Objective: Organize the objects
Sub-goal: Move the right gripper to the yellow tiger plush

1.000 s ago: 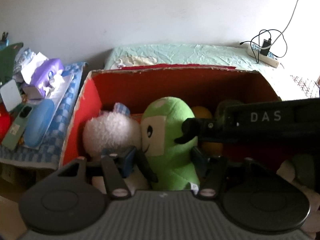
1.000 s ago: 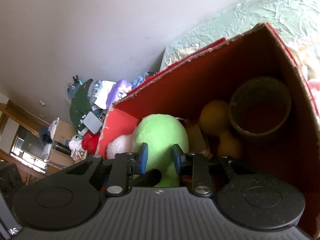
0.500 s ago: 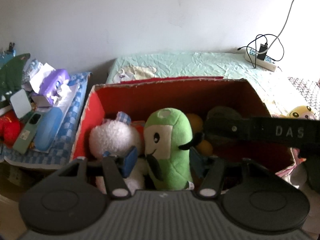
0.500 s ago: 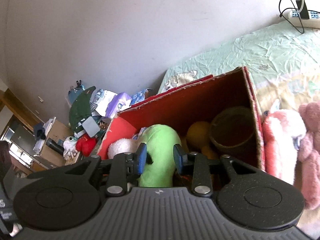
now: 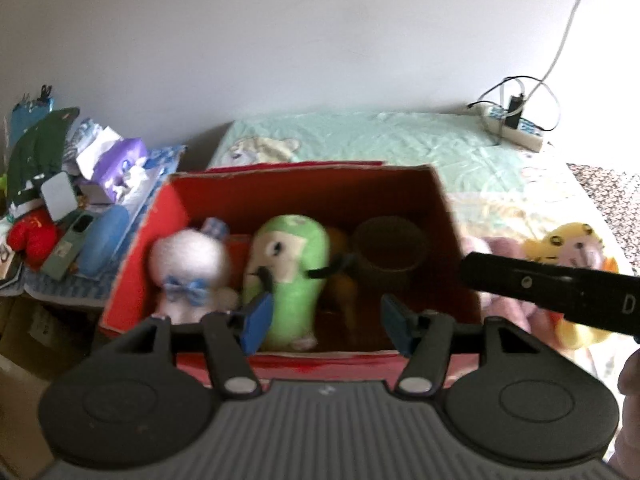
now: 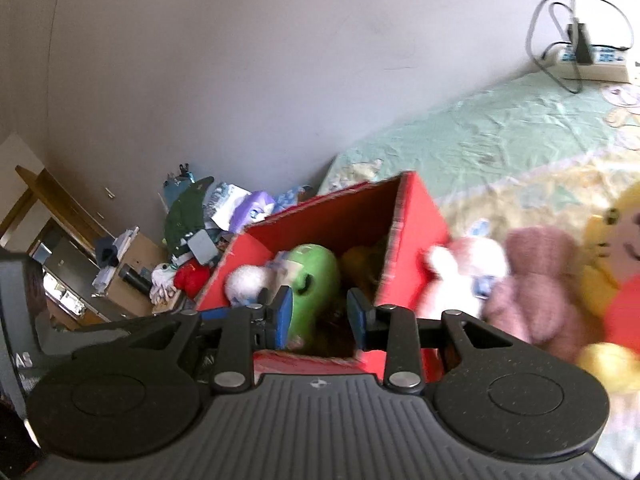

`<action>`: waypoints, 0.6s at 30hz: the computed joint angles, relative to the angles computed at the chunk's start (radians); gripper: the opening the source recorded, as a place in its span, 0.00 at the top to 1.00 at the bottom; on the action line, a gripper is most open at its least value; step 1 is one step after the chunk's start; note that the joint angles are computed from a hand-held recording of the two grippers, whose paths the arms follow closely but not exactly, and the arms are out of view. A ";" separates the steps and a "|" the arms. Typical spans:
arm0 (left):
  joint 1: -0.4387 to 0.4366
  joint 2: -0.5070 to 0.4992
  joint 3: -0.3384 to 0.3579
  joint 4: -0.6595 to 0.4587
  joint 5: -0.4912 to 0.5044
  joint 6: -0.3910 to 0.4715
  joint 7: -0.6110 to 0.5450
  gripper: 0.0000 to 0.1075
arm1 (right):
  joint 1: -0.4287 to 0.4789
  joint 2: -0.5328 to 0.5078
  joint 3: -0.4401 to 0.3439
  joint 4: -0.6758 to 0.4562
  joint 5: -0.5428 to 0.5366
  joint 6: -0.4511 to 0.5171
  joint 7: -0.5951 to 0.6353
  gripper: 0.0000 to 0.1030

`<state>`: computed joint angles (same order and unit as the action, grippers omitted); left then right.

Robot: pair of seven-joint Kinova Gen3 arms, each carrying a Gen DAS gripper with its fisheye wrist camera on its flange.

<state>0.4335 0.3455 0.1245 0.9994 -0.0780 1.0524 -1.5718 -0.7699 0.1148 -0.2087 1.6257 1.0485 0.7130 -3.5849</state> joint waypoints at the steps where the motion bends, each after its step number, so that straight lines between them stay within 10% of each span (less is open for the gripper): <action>1: 0.013 0.001 0.001 -0.003 -0.003 0.005 0.018 0.42 | -0.001 -0.019 -0.002 0.023 -0.001 0.003 -0.008 0.67; 18: 0.113 0.121 0.116 -0.141 0.220 0.127 -0.095 0.43 | 0.164 -0.309 -0.246 0.319 -0.033 0.276 -0.281 0.65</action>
<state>0.5462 0.4662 0.2409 0.8585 0.1419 1.1794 -1.6667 -0.6063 -0.1938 -0.4547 1.9451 1.0151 0.9889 -3.8655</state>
